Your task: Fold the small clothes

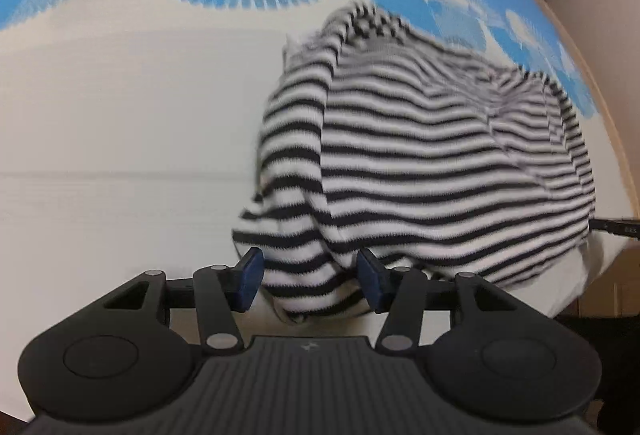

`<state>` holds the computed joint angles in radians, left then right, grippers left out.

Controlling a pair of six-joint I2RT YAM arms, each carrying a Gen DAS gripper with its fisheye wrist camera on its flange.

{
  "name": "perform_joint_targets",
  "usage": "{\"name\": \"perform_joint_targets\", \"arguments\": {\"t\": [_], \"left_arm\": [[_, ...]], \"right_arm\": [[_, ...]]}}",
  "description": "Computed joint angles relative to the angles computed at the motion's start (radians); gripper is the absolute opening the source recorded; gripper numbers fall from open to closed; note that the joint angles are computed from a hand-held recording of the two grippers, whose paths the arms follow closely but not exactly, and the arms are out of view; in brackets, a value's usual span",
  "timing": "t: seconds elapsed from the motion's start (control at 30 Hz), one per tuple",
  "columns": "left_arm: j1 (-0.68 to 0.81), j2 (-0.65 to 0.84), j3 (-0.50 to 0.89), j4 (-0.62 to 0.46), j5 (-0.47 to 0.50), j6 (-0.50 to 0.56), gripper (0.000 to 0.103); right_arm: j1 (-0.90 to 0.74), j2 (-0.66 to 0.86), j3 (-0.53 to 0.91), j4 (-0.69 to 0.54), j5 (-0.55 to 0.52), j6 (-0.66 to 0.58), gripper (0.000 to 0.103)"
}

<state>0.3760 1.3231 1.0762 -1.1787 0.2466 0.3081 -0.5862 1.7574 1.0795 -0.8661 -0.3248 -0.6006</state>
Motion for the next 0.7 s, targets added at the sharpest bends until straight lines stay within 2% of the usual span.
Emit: {"name": "perform_joint_targets", "arguments": {"t": [0.03,0.07,0.1,0.13,0.27,0.37,0.6,0.7], "left_arm": [[-0.007,0.013,-0.004,0.003,-0.012,0.009,0.056],[-0.018,0.018,-0.009,0.004,-0.024,0.014,0.056],[-0.026,0.020,-0.014,0.007,-0.027,0.015,0.056],[-0.019,0.024,-0.013,0.007,-0.021,0.027,0.056],[0.029,0.017,0.007,-0.014,0.059,0.047,0.060],[0.058,0.023,0.024,-0.041,0.097,0.046,0.061],[0.010,0.078,0.007,-0.050,-0.049,0.025,0.061],[-0.007,0.079,-0.004,-0.019,-0.057,0.033,0.059]], "right_arm": [[0.014,-0.003,-0.015,0.013,0.025,-0.016,0.033],[0.013,-0.005,-0.027,0.022,0.028,-0.023,0.025],[0.006,0.001,-0.019,0.014,0.016,-0.020,0.009],[-0.008,0.007,-0.006,0.005,0.001,-0.006,0.006],[-0.080,0.049,0.060,-0.019,-0.066,0.051,0.003],[-0.101,0.049,0.058,-0.019,-0.065,0.063,0.002],[-0.050,0.043,0.029,0.000,-0.004,0.028,0.004],[-0.024,0.044,0.011,0.030,0.025,0.020,0.007]]}}
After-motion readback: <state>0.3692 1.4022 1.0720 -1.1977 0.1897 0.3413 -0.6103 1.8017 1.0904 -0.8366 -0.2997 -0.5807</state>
